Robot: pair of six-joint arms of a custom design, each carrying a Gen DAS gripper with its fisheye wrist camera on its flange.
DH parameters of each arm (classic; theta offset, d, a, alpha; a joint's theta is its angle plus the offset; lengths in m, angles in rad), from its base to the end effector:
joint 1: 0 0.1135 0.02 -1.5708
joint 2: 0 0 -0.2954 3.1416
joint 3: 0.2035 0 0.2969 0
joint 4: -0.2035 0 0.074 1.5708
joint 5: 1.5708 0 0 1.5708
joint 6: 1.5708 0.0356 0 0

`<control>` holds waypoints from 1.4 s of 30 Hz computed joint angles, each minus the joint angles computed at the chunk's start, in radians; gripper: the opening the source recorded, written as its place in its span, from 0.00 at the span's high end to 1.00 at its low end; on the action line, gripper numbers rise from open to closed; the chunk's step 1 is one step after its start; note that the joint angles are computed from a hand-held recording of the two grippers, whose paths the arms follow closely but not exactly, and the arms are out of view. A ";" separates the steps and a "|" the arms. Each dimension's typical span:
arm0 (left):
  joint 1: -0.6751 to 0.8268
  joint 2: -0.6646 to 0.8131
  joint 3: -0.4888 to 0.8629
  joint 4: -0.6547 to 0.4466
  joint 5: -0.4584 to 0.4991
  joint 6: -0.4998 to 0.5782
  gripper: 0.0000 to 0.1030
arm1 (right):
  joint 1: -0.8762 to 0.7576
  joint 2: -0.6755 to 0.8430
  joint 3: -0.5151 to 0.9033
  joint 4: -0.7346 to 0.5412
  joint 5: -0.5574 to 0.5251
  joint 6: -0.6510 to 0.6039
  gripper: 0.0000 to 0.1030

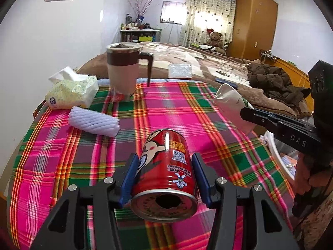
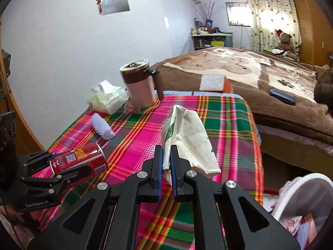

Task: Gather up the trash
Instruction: 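Carry the soda can and paper packet over the white bin with both tools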

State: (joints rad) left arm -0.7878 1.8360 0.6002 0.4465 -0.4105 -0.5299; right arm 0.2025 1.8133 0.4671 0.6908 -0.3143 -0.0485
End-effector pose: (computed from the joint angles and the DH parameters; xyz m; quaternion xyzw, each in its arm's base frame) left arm 0.2392 -0.2202 0.0680 0.0394 0.9077 -0.0793 0.4102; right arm 0.2914 0.0711 0.0644 -0.1795 0.8704 0.1735 0.4243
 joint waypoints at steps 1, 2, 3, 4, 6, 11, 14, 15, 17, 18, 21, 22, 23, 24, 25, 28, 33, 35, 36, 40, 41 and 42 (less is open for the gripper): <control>-0.010 -0.004 0.003 -0.003 -0.006 0.000 0.47 | -0.010 -0.010 -0.012 0.007 -0.004 0.003 0.93; -0.023 -0.008 0.005 -0.005 -0.013 0.000 0.47 | -0.023 -0.023 -0.026 0.013 -0.009 0.005 0.93; -0.032 -0.010 0.010 -0.009 -0.019 0.000 0.47 | -0.036 -0.036 -0.040 0.017 -0.010 0.008 0.93; -0.043 -0.012 0.016 -0.013 -0.025 -0.001 0.47 | -0.048 -0.046 -0.052 0.022 -0.015 0.008 0.93; -0.062 -0.011 0.032 -0.017 -0.031 0.005 0.47 | -0.075 -0.069 -0.079 0.034 -0.021 0.011 0.93; -0.120 0.001 0.086 -0.038 -0.054 0.014 0.47 | -0.161 -0.128 -0.138 0.044 -0.042 -0.006 0.93; -0.150 0.016 0.123 -0.049 -0.064 0.020 0.47 | -0.217 -0.154 -0.155 0.034 -0.059 -0.019 0.93; -0.157 0.022 0.136 -0.052 -0.065 0.024 0.47 | -0.235 -0.163 -0.162 0.034 -0.065 -0.022 0.93; -0.172 0.034 0.160 -0.057 -0.066 0.029 0.47 | -0.269 -0.177 -0.175 0.033 -0.076 -0.028 0.93; -0.178 0.043 0.177 -0.063 -0.064 0.032 0.47 | -0.289 -0.181 -0.179 0.033 -0.086 -0.032 0.93; -0.198 0.071 0.219 -0.072 -0.064 0.039 0.47 | -0.328 -0.189 -0.191 0.035 -0.090 -0.041 0.93; -0.204 0.081 0.232 -0.073 -0.063 0.041 0.47 | -0.342 -0.191 -0.193 0.034 -0.095 -0.043 0.93; -0.209 0.089 0.245 -0.075 -0.061 0.044 0.47 | -0.358 -0.191 -0.195 0.032 -0.098 -0.046 0.93; -0.215 0.100 0.261 -0.077 -0.057 0.047 0.47 | -0.373 -0.191 -0.197 0.032 -0.101 -0.049 0.93; -0.220 0.113 0.279 -0.083 -0.053 0.049 0.47 | -0.391 -0.189 -0.198 0.034 -0.109 -0.051 0.93; -0.236 0.148 0.330 -0.097 -0.045 0.062 0.47 | -0.441 -0.178 -0.203 0.046 -0.125 -0.055 0.93; -0.250 0.198 0.414 -0.125 -0.024 0.078 0.47 | -0.518 -0.166 -0.194 0.035 -0.139 -0.064 0.93; -0.258 0.222 0.451 -0.136 -0.018 0.083 0.47 | -0.549 -0.169 -0.189 0.011 -0.137 -0.071 0.93; -0.262 0.234 0.468 -0.141 -0.012 0.084 0.47 | -0.561 -0.169 -0.184 -0.008 -0.126 -0.071 0.93; -0.277 0.289 0.549 -0.161 0.008 0.100 0.47 | -0.614 -0.140 -0.174 -0.017 -0.112 -0.079 0.93; -0.280 0.302 0.569 -0.166 0.012 0.106 0.47 | -0.624 -0.131 -0.169 -0.021 -0.107 -0.084 0.93; -0.282 0.320 0.596 -0.178 0.024 0.109 0.47 | -0.634 -0.118 -0.163 -0.027 -0.103 -0.092 0.93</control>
